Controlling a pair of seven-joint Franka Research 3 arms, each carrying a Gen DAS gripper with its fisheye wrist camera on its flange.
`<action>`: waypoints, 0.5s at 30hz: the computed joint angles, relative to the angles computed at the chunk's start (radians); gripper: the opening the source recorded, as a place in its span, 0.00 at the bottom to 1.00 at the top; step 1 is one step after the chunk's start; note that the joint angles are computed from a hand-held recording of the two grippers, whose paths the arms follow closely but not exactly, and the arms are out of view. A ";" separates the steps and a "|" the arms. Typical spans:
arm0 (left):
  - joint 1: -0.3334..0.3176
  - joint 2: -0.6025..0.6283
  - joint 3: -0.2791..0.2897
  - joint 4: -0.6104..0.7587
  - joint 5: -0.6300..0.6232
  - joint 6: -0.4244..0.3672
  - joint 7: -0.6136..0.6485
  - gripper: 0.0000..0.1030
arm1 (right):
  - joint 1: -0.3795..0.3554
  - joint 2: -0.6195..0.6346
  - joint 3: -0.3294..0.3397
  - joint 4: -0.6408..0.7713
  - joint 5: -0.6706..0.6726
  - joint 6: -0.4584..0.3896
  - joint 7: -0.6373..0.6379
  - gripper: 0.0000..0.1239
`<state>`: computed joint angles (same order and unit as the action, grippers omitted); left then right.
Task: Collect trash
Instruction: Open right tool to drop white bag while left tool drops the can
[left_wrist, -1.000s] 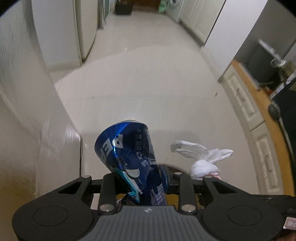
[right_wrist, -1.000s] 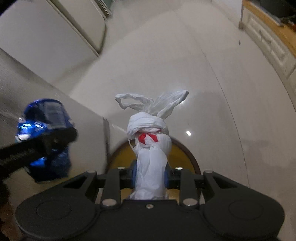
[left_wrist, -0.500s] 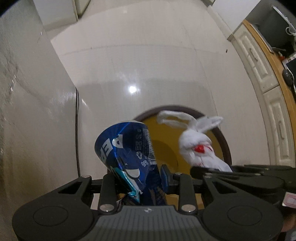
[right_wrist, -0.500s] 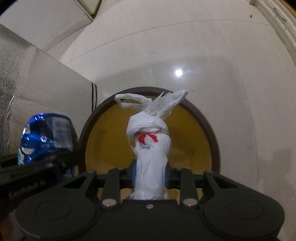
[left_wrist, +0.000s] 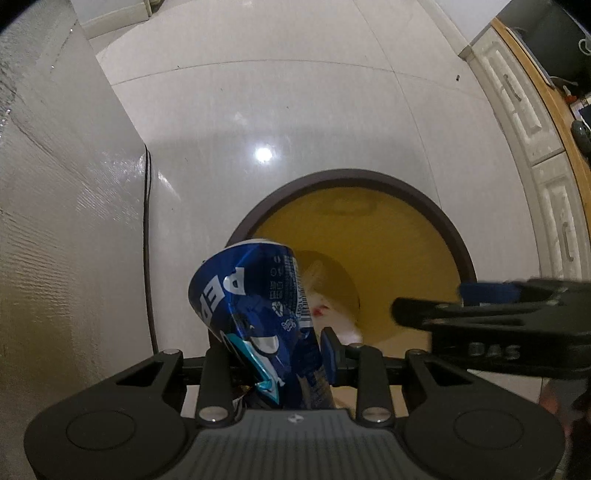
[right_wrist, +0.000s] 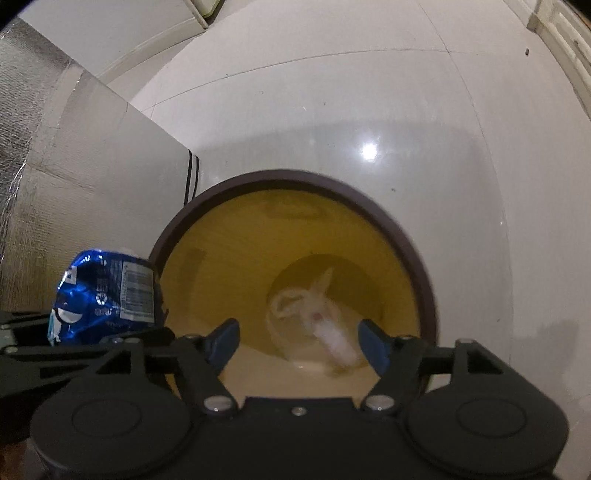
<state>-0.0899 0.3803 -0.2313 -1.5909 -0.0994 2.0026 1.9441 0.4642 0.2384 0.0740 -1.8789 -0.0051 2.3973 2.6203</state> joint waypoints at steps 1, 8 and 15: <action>-0.001 0.003 -0.001 0.000 0.001 -0.001 0.000 0.31 | -0.005 -0.008 0.001 0.000 -0.001 -0.016 -0.027 0.64; 0.002 0.016 -0.018 0.006 -0.033 -0.048 0.047 0.31 | -0.012 -0.061 -0.011 -0.041 -0.071 -0.071 -0.007 0.72; -0.017 0.029 -0.027 0.011 -0.056 -0.082 0.066 0.46 | -0.039 -0.120 0.004 -0.125 -0.076 -0.015 0.050 0.73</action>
